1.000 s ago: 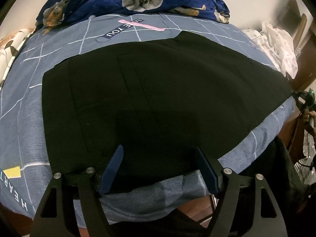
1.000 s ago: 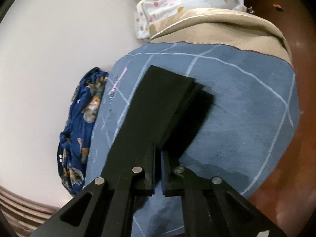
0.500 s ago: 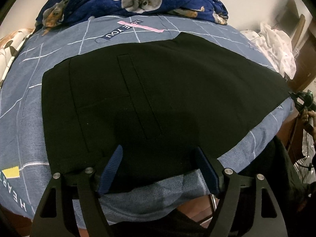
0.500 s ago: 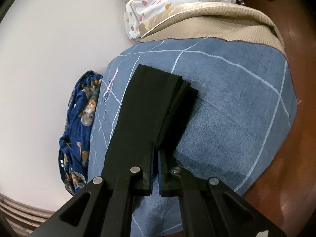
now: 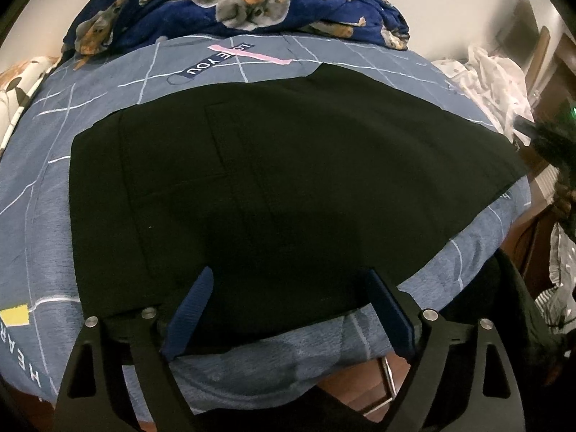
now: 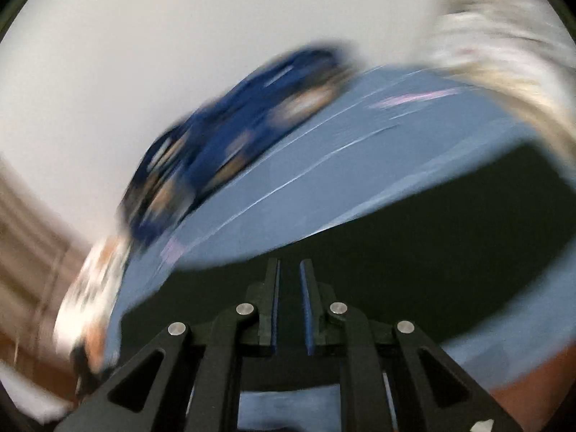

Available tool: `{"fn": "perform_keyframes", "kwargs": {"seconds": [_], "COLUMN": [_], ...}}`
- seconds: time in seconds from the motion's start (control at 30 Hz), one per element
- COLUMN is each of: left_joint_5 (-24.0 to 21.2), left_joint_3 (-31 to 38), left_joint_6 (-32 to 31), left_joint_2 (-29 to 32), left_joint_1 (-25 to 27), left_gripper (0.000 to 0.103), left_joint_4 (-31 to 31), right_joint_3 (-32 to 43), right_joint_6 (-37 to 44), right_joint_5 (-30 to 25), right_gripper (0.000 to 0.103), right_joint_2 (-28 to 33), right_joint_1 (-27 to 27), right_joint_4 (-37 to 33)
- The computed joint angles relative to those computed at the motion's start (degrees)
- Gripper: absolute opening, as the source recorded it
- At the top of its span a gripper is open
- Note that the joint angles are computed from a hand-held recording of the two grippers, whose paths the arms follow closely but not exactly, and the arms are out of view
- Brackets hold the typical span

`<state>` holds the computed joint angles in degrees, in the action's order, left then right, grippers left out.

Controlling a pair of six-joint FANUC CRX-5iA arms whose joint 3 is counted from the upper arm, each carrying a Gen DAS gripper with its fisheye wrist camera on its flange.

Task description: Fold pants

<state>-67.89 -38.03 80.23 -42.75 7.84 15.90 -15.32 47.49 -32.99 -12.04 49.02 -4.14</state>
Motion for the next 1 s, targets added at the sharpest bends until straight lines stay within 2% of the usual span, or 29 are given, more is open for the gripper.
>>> {"fn": "perform_keyframes", "kwargs": {"seconds": [0.07, 0.2, 0.27, 0.33, 0.37, 0.4, 0.43, 0.5, 0.53, 0.57, 0.63, 0.7, 0.77, 0.87, 0.93, 1.0], "left_joint_5": [0.2, 0.8, 1.0, 1.0, 1.0, 0.9, 0.9, 1.0, 1.0, 1.1, 1.4, 1.5, 1.5, 1.5, 1.6, 1.7], "left_joint_3": [-0.1, -0.3, -0.4, -0.8, -1.0, -1.1, -1.3, -1.4, -1.4, -1.3, -1.1, -1.0, -1.1, -1.0, -0.9, -0.8], "left_joint_6": [0.0, 0.1, -0.3, -0.9, -1.2, -1.5, -1.7, -1.8, -1.7, -1.4, -1.0, -1.1, -1.3, -1.3, -1.1, -1.0], "left_joint_2": [0.0, -0.1, -0.2, -0.6, -0.8, -0.9, -1.0, -1.1, -1.2, -1.1, -0.8, -0.5, -0.5, -0.3, -0.3, -0.2], "left_joint_1": [-0.1, -0.8, -0.9, -0.4, 0.0, 0.2, 0.4, 0.5, 0.3, 0.0, -0.6, -0.6, -0.4, -0.7, -0.8, -1.1], "left_gripper": [0.091, 0.093, 0.093, 0.093, 0.093, 0.093, 0.093, 0.094, 0.095, 0.095, 0.096, 0.096, 0.097, 0.097, 0.097, 0.097], "left_joint_4": [0.3, 0.0, 0.0, 0.6, 1.0, 1.3, 1.4, 1.6, 1.6, 1.4, 0.9, 0.9, 1.3, 1.0, 0.9, 0.7], "right_joint_3": [7.8, 20.4, 24.0, 27.2, 27.3, 26.4, 24.7, 21.1, 19.6, 17.4, 13.1, 9.3, 8.4, 7.7, 5.2, 4.7], "right_joint_6": [9.6, 18.4, 17.1, 18.0, 16.2, 14.3, 13.3, 7.8, 7.3, 5.5, 2.7, 2.0, 5.9, 9.3, 10.6, 13.0], "right_joint_5": [-4.5, -12.3, -15.7, -18.5, -19.2, -18.7, -16.4, -14.2, -13.0, -11.6, -8.9, -7.6, -8.4, -14.4, -14.2, -15.1], "right_gripper": [0.013, 0.012, 0.012, 0.012, 0.005, 0.002, 0.002, 0.0, 0.0, 0.001, 0.011, 0.011, 0.011, 0.011, 0.011, 0.011], "right_joint_2": [6.4, 18.5, 22.6, 25.9, 26.6, 26.4, 25.2, 23.3, 22.0, 20.2, 16.9, 13.3, 11.4, 10.0, 7.7, 6.3], "right_joint_1": [1.6, 5.7, 7.4, 6.3, 5.9, 5.8, 4.3, 3.1, 1.7, 0.4, 0.1, 1.2, 2.1, 4.8, 5.9, 4.4], "right_joint_4": [-6.1, -7.5, -3.9, -5.1, -4.1, -3.5, -5.9, -4.6, -6.8, -8.6, -7.1, -5.1, -6.3, -6.2, -6.0, -10.2]}}
